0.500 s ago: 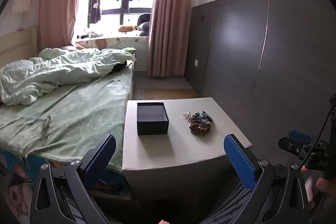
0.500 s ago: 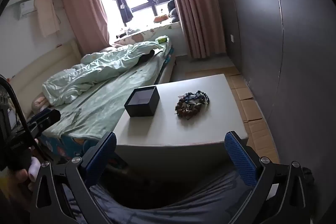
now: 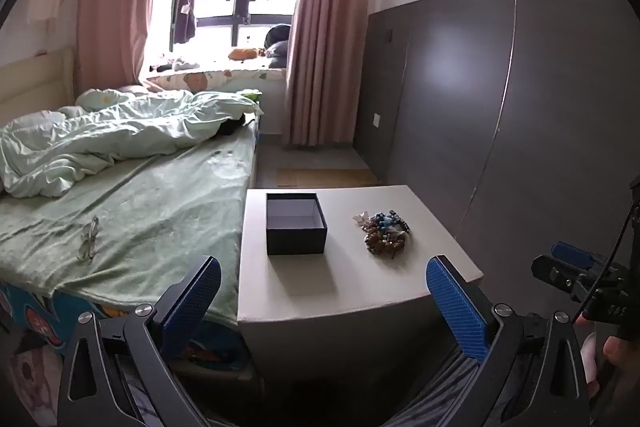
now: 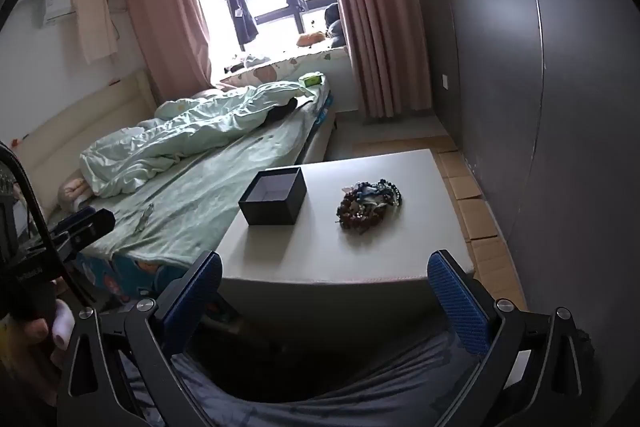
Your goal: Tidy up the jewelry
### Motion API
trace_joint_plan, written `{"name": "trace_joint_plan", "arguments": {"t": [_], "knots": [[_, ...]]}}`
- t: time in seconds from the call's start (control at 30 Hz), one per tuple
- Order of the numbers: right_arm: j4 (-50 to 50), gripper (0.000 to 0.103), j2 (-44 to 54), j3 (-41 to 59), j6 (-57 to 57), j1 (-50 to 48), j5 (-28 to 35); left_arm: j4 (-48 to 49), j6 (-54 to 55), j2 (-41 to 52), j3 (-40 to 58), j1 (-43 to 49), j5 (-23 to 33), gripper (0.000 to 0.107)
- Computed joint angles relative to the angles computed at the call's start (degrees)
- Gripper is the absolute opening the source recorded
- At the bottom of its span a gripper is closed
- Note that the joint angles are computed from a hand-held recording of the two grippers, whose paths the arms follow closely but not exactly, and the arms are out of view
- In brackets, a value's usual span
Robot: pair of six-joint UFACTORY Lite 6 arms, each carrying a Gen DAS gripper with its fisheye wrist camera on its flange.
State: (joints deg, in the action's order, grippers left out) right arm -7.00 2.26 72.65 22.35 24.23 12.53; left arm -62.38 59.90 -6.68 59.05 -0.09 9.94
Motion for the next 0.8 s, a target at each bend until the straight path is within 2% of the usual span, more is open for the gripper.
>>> {"name": "trace_joint_plan", "arguments": {"t": [0.07,0.23,0.33,0.5,0.63,0.8], "knots": [[-3.02,0.103,0.17,0.01,3.00,0.48,-0.37,0.76,-0.83,-0.06,-0.08,-0.03,-0.07,0.103],[-2.02,0.103,0.20,-0.68,2.07,0.68,-1.88,7.83,-7.81,-1.68,-0.71,0.05,-0.25,0.103],[0.43,0.103,0.29,-0.65,-0.28,0.58,-2.86,8.78,-8.82,-2.75,-1.08,0.54,-0.40,0.103],[-2.97,0.103,0.21,-0.88,2.70,0.97,-3.82,7.33,-7.63,-3.39,-1.45,1.09,-0.24,0.103],[-2.45,0.103,0.23,-0.78,2.10,0.75,-3.89,2.46,-3.03,-4.00,-1.97,1.99,0.46,0.103],[-7.33,0.103,0.02,-1.21,6.92,0.99,-4.68,0.75,-1.36,-4.58,-2.48,2.07,0.36,0.103]]}}
